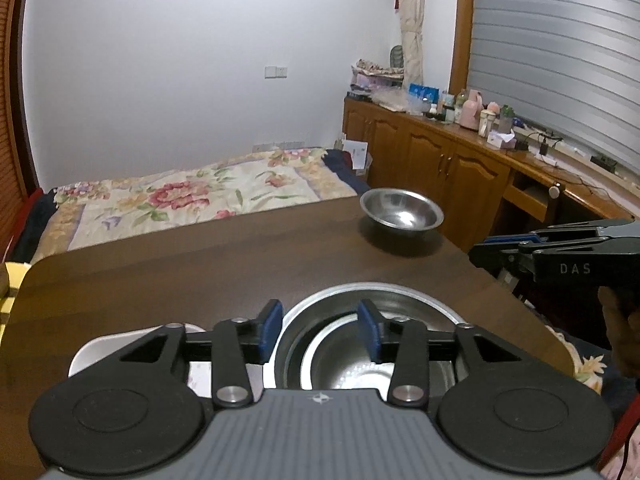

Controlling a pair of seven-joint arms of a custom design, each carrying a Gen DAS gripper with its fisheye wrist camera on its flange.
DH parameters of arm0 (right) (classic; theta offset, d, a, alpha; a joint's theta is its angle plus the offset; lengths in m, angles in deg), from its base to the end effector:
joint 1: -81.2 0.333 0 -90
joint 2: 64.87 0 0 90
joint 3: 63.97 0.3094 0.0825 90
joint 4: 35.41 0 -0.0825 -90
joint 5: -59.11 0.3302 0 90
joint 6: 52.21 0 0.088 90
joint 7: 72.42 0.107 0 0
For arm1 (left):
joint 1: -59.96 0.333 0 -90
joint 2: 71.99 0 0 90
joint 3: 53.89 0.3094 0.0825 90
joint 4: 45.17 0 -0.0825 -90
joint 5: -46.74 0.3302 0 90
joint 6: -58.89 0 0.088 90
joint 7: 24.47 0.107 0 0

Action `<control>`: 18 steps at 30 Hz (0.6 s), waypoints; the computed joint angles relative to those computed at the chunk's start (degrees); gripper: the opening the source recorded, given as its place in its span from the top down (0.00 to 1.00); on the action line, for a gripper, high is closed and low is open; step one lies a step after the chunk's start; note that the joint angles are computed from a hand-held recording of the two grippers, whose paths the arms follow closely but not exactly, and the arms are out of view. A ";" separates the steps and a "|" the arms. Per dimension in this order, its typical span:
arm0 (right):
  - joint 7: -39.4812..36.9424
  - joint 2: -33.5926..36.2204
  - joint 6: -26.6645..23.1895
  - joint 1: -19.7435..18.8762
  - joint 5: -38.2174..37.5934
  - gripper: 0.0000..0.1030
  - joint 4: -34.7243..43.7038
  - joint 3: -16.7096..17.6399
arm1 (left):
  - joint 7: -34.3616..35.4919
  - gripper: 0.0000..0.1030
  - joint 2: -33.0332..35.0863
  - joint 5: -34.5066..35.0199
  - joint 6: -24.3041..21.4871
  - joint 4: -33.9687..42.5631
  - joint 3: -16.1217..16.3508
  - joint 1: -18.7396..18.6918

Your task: Organize plates and bowls

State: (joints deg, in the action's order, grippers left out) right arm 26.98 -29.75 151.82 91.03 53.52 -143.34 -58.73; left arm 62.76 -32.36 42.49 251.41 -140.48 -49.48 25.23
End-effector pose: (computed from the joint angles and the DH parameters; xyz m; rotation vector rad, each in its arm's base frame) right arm 0.6234 0.1683 0.3509 -1.6342 1.3861 -0.6587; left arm 0.5930 -0.3532 0.3619 -1.2825 2.0308 -1.1551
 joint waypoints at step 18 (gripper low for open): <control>-6.16 -0.05 6.15 5.73 11.51 0.28 -0.64 -7.41 | 2.28 0.16 1.08 0.64 0.14 5.95 -1.02 -0.48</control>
